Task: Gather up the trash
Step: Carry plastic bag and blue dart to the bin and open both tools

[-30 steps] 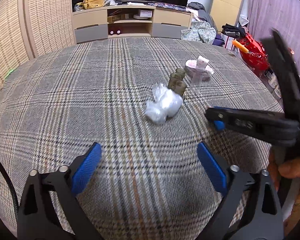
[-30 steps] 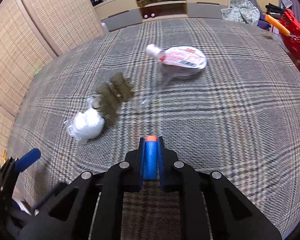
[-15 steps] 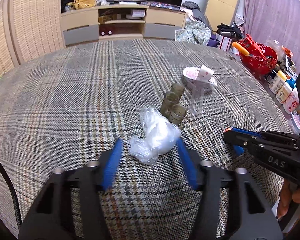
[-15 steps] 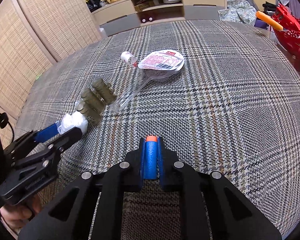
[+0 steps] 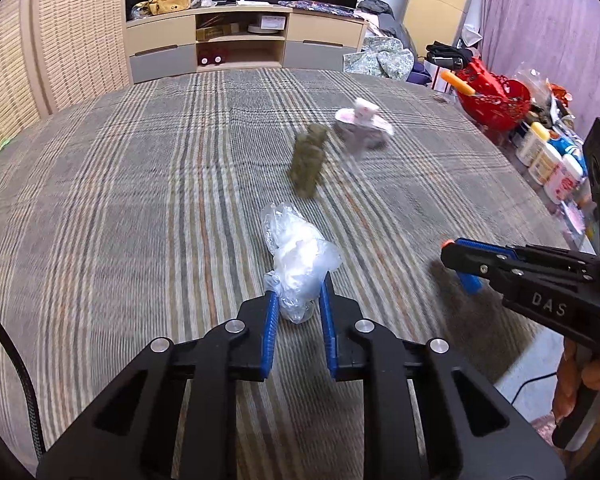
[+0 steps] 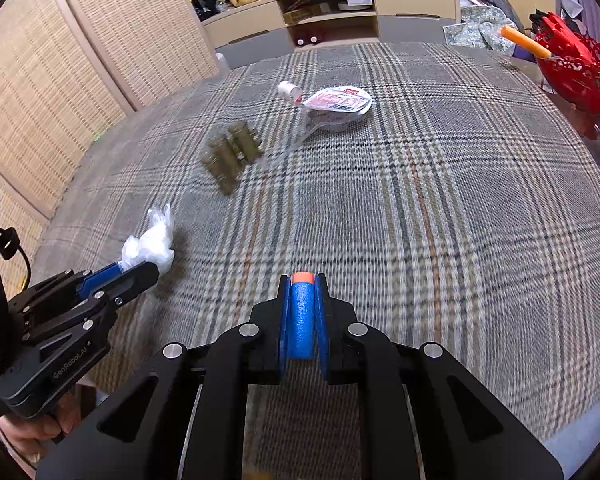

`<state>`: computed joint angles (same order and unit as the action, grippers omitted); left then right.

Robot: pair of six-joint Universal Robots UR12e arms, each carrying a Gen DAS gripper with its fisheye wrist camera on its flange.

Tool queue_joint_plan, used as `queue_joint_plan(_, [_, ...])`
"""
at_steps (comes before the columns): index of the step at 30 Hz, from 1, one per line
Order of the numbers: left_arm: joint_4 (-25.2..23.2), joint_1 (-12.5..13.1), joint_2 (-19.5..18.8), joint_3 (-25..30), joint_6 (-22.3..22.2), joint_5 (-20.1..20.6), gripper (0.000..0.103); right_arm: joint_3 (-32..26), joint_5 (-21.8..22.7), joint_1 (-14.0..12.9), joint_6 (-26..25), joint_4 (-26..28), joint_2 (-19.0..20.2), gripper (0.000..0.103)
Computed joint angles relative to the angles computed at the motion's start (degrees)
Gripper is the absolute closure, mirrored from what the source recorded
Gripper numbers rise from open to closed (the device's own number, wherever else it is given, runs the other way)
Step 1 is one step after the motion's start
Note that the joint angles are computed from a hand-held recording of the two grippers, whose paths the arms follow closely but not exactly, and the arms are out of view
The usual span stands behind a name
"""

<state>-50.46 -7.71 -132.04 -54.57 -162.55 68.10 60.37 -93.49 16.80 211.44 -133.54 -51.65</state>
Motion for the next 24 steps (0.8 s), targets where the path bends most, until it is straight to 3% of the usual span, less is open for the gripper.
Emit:
queue_joint_plan(11, [5.98,0.66,12.68,-19.19,0.25,-1.51,0.085,10.18,-3.14,3.11,-0.58,-2.86,-7.42,0.09])
queue_joint_plan(17, [6.96,0.65,17.04,-26.67,0.4,-2.15,0.085,15.69,-3.8,4.72,-1.61,-3.89,-10.56,0.09])
queue_joint_plan(24, [5.57,0.36,19.16,-32.18,0.89,-2.51,0.085,20.71,-1.77,5.01,0.71,-4.63,-12.34,0.09])
